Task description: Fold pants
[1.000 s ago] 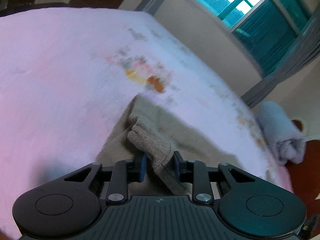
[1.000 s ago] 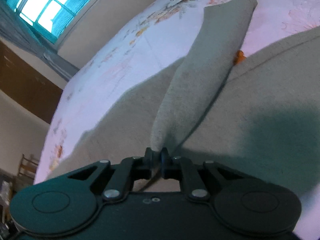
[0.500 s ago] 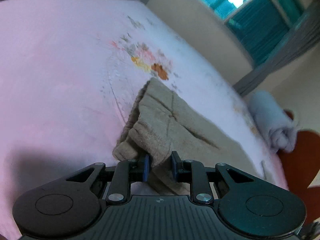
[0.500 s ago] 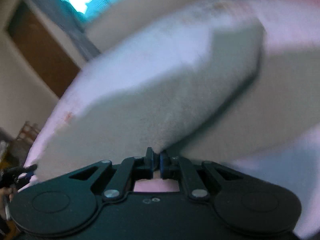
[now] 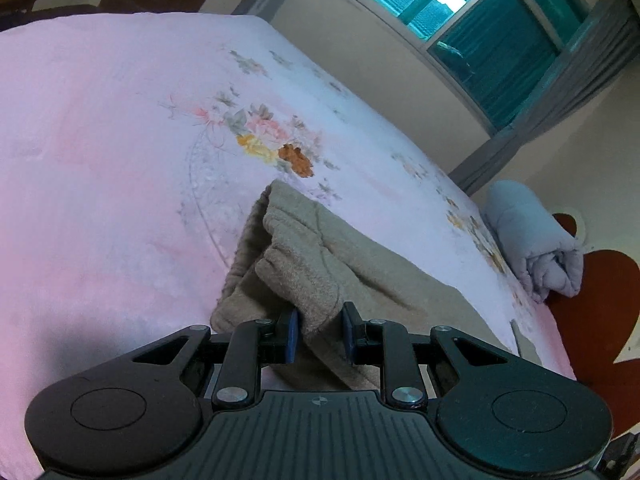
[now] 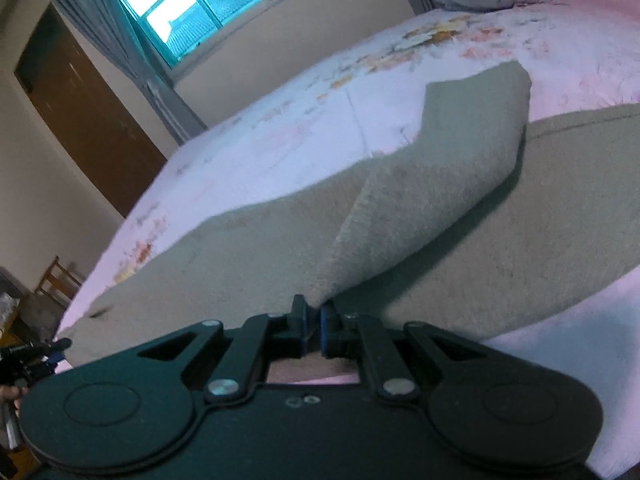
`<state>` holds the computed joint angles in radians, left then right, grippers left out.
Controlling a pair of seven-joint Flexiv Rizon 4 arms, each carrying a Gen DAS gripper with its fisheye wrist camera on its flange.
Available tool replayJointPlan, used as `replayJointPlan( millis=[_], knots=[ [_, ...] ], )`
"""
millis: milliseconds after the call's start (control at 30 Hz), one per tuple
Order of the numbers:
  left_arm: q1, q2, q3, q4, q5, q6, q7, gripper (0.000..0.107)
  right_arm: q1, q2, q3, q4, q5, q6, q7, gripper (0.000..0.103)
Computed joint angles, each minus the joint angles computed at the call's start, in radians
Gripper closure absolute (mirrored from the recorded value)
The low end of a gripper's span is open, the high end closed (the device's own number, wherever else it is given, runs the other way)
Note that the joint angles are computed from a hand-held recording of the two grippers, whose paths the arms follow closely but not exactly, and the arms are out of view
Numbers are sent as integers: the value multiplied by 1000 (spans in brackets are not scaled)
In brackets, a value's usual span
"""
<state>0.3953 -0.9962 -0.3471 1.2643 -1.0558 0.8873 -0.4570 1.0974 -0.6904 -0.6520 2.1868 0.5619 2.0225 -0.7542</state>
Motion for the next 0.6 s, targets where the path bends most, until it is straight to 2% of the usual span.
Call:
replayJointPlan(
  millis=[67,100,167,267,367,400,467,533,600],
  knots=[
    [-21,-21,30,-33,41,-3,-41,84,-1,-2,4,1,1,-6,2,103],
    [-34,-35,48,-55,72,-5,-65,84,-5,3,6,0,-9,-43,6,103],
    [-27,-39,26,-56,73,12,-58,84,-30,12,23,-5,-47,-113,39,103],
    [-2,-29,-31,-37,16,32,-1,84,20,-20,-36,10,-60,-78,77,103],
    [-52,-58,54,-97,129,17,-88,84,8,-18,-31,9,-104,-121,112,103],
    [-47,-58,45,-93,136,21,-82,81,-7,-15,-21,10,-122,-129,125,103],
    [-35,-40,26,-68,130,46,-69,70,-28,-4,-4,17,-138,-107,154,95],
    [-33,-5,8,-9,96,149,-46,18,34,-13,-62,45,-91,-81,191,78],
    [-17,44,-54,78,18,317,58,14,90,-28,-108,77,-35,-33,225,77]
  ],
)
